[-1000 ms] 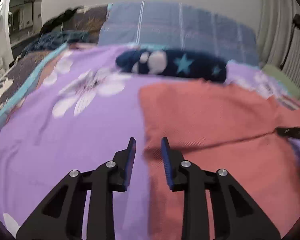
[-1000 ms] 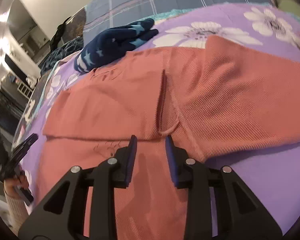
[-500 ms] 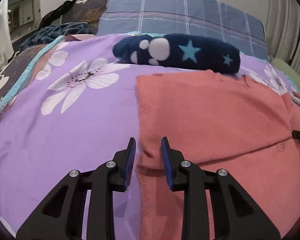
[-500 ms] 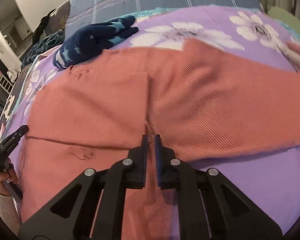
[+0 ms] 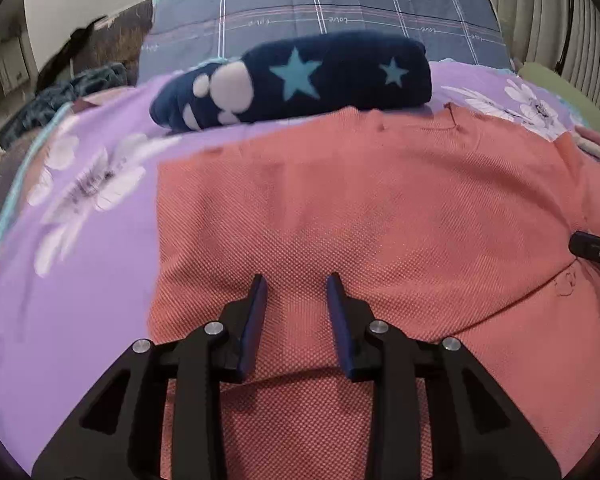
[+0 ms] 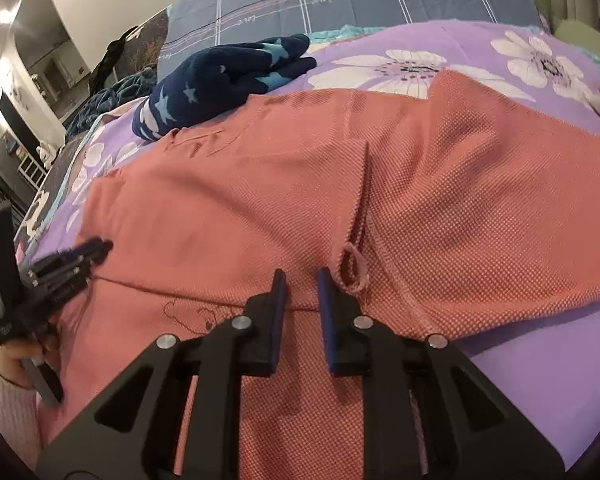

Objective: Fold small clothes

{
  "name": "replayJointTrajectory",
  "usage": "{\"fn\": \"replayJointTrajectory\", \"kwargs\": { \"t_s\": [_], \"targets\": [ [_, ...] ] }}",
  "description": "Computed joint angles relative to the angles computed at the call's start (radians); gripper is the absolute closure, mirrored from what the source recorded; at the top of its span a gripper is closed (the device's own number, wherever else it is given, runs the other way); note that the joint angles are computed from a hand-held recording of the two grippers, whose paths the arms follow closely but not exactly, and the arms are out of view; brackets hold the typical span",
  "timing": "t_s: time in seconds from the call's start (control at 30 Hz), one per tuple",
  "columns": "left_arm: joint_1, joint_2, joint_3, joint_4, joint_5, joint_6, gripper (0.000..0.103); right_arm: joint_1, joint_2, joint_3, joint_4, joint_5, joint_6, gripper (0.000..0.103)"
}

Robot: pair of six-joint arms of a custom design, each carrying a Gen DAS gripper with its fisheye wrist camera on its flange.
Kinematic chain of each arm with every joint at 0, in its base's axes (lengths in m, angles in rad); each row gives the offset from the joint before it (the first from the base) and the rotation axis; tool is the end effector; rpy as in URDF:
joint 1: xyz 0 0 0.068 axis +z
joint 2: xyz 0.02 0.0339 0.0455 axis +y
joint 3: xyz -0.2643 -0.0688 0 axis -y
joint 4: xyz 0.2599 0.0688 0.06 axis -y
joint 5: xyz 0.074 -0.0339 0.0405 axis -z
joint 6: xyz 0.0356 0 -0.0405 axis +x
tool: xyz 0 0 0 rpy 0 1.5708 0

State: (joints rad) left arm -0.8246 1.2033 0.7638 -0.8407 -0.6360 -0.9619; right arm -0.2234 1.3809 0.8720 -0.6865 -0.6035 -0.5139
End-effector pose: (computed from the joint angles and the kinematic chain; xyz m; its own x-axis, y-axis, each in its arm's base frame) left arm 0.1616 -0.1436 0.2055 -0.7618 -0.1481 -0.6307 -0.2617 0.9609 0.0905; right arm 0.2621 -0.0388 0.2027 -0.7800 -0.2379 -0.5788 -0.4638 0.8407 0.2796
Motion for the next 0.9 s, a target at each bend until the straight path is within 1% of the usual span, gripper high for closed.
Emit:
{"fn": "replayJointTrajectory", "kwargs": {
  "t_s": [0.07, 0.13, 0.17, 0.2, 0.27, 0.33, 0.4, 0.43, 0.47, 0.53, 0.57, 0.63, 0.73, 0.83, 0.9],
  "targets": [
    [-0.019, 0.027, 0.009, -0.014, -0.025, -0.019, 0.065, -0.01, 0.013, 0.022, -0.036, -0.005, -0.02, 0.086],
    [-0.019, 0.031, 0.017, -0.024, -0.031, -0.026, 0.063, -0.037, 0.045, 0.07, -0.116, -0.024, -0.057, 0.086],
    [-0.017, 0.027, 0.014, -0.02, -0.03, -0.025, 0.062, -0.062, 0.062, 0.101, -0.172, -0.04, -0.069, 0.09],
    [-0.014, 0.015, 0.009, -0.018, -0.027, -0.026, 0.062, -0.109, 0.069, 0.125, -0.222, -0.063, -0.084, 0.09],
    [-0.005, -0.015, -0.011, -0.006, -0.016, -0.024, 0.06, -0.251, 0.051, 0.153, -0.244, -0.13, -0.118, 0.09],
    [0.003, -0.045, -0.044, 0.02, -0.006, -0.022, 0.059, -0.411, 0.078, 0.221, -0.248, -0.202, -0.153, 0.09],
    [0.039, -0.109, -0.082, 0.066, 0.041, 0.016, 0.057, -0.54, 0.14, 0.303, -0.219, -0.25, -0.1, 0.086],
    [0.046, -0.126, -0.095, 0.081, 0.053, 0.02, 0.056, -0.595, 0.186, 0.355, -0.201, -0.264, -0.051, 0.078],
    [0.049, -0.121, -0.093, 0.086, 0.058, 0.023, 0.054, -0.656, 0.255, 0.428, -0.179, -0.269, 0.021, 0.075],
    [0.039, -0.096, -0.079, 0.078, 0.046, 0.02, 0.054, -0.711, 0.36, 0.537, -0.158, -0.252, 0.132, 0.075],
    [0.027, -0.07, -0.065, 0.067, 0.03, 0.012, 0.053, -0.74, 0.424, 0.603, -0.164, -0.262, 0.182, 0.075],
    [0.014, -0.034, -0.044, 0.049, 0.012, 0.004, 0.053, -0.758, 0.501, 0.685, -0.182, -0.269, 0.221, 0.075],
    [0.018, -0.043, -0.05, 0.054, 0.014, 0.007, 0.053, -0.757, 0.609, 0.797, -0.226, -0.283, 0.284, 0.073],
    [0.023, -0.047, -0.051, 0.055, 0.016, 0.013, 0.053, -0.745, 0.641, 0.825, -0.21, -0.321, 0.342, 0.07],
    [0.02, -0.036, -0.044, 0.048, 0.01, 0.012, 0.052, -0.73, 0.655, 0.848, -0.193, -0.333, 0.38, 0.07]
  ]
}}
